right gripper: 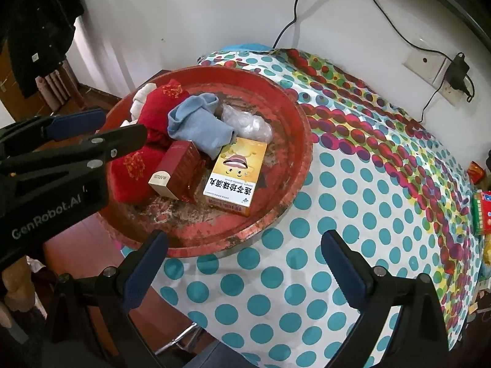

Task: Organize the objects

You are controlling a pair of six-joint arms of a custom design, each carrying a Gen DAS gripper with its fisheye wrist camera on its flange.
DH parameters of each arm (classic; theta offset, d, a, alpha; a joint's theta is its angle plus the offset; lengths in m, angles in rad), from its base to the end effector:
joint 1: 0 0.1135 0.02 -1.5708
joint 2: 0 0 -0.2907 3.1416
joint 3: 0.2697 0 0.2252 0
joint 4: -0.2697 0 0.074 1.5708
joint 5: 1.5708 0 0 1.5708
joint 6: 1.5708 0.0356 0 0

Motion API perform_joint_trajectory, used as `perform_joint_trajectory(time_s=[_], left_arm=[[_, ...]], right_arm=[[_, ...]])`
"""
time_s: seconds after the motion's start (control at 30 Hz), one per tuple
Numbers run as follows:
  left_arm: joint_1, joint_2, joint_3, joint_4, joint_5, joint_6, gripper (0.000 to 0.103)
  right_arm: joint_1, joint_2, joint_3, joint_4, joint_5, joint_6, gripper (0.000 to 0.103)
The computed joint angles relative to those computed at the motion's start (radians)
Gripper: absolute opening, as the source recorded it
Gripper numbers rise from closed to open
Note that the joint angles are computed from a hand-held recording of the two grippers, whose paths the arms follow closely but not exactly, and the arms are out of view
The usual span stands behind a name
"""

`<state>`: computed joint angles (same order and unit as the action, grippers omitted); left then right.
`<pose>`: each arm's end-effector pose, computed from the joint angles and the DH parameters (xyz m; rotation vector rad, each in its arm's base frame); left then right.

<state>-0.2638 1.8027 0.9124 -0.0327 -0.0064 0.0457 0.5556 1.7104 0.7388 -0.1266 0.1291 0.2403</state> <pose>0.3246 -0.0874 0.1781 0.3820 2.4663 -0.0833 0.2421 0.1449 0.1586 -0.3761 2.6293 0.0896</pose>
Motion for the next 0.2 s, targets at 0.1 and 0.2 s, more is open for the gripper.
perform_joint_trajectory(time_s=[0.1, 0.2], left_arm=[[-0.001, 0.000, 0.002, -0.004, -0.003, -0.001, 0.054], [0.005, 0.006, 0.014, -0.023, -0.006, -0.006, 0.054]], right_arm=[[0.006, 0.004, 0.003, -0.004, 0.002, 0.000, 0.099], [0.011, 0.013, 0.006, -0.005, 0.005, 0.002, 0.099]])
